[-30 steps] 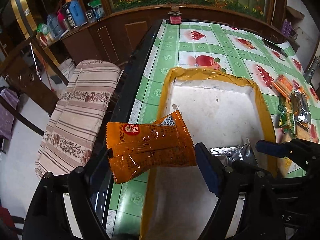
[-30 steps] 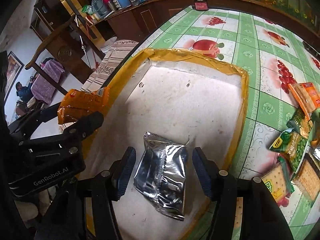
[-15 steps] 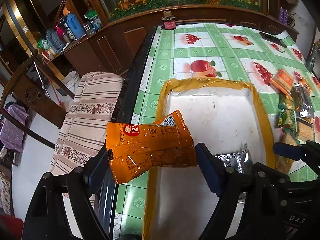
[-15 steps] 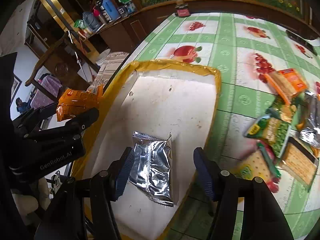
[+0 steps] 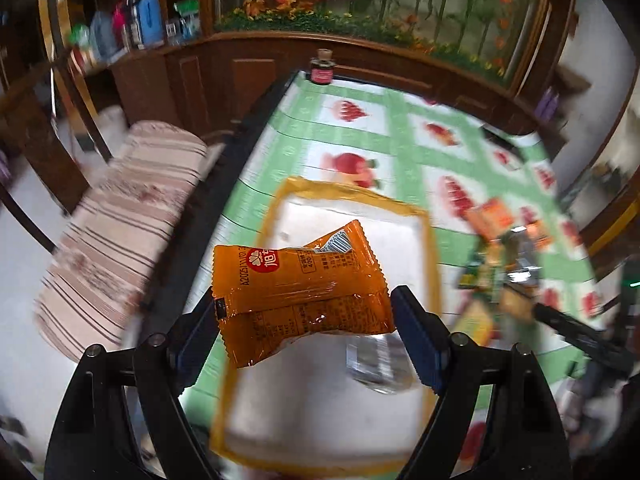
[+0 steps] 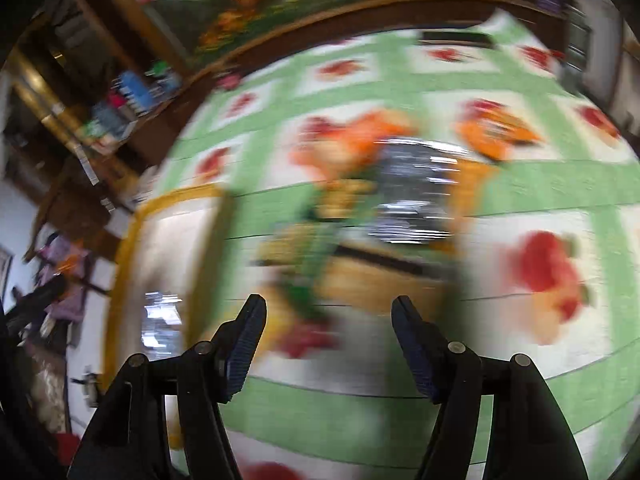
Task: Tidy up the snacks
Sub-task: 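Drop the orange bag into the tray with the left gripper while the right gripper returns to the pile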
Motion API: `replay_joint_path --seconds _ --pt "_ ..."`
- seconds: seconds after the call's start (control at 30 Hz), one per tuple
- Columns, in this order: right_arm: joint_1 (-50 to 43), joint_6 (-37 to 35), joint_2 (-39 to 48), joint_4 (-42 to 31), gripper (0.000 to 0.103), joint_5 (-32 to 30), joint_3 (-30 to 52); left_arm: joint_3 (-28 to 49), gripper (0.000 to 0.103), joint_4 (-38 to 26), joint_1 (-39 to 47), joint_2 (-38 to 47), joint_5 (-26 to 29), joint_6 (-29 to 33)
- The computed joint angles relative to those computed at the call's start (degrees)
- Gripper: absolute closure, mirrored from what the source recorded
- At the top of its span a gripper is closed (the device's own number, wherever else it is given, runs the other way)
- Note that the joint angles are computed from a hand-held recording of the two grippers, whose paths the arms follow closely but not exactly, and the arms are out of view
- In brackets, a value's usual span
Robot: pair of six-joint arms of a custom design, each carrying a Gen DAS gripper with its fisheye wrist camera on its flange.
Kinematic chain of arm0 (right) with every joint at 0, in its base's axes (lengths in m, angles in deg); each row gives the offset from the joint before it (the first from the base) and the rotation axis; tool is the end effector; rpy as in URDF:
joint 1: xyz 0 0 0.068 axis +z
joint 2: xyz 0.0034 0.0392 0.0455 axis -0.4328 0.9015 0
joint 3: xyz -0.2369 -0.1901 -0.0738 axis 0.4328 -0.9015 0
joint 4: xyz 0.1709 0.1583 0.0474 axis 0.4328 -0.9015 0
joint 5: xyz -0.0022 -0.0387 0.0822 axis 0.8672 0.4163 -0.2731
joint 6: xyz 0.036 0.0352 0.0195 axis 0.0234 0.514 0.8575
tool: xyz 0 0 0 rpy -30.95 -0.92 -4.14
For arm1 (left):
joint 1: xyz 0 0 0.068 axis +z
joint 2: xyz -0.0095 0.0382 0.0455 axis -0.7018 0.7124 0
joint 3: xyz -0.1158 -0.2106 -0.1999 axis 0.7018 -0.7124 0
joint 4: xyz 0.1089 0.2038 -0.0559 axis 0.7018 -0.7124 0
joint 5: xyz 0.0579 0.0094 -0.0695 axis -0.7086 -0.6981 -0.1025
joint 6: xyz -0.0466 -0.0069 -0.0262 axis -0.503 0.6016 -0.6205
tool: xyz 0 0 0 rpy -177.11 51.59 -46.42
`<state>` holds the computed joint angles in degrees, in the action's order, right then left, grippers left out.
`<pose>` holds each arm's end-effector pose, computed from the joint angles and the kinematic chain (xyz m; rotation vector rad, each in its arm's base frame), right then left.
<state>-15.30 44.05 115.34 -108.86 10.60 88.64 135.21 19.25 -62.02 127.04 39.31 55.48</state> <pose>0.3443 0.0729 0.2598 -0.1009 2.6585 0.4965 0.2743 -0.0785 0.3028 -0.3405 2.5052 -0.0541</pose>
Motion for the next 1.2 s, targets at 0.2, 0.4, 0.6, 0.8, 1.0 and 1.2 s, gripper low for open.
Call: replay_joint_path --seconds 0.2,0.4,0.6,0.8,1.0,1.2 --pt "-3.2 -7.2 5.2 -2.2 0.035 -0.5 5.3 0.8 0.019 -0.3 -9.0 1.0 -1.1 -5.1" --pt "1.3 -17.9 9.2 -0.9 0.028 2.6 7.4 5.4 0.019 1.1 -16.1 6.8 2.3 -2.6" --pt "1.1 -19.8 11.7 -2.0 0.028 1.9 7.8 9.4 0.019 0.2 -18.2 12.3 1.5 -2.7" --pt "0.8 -20.3 10.8 -0.4 0.027 3.2 4.8 0.1 0.008 8.2 -11.1 6.1 1.4 -2.3" --pt "0.0 -18.8 9.5 -1.8 0.027 1.6 4.9 -2.1 0.008 5.1 1.1 3.7 19.4 -4.5" --pt "-0.5 -16.2 6.0 -0.8 0.027 -0.2 2.7 -5.4 0.008 4.5 2.7 -1.2 18.3 -7.6"
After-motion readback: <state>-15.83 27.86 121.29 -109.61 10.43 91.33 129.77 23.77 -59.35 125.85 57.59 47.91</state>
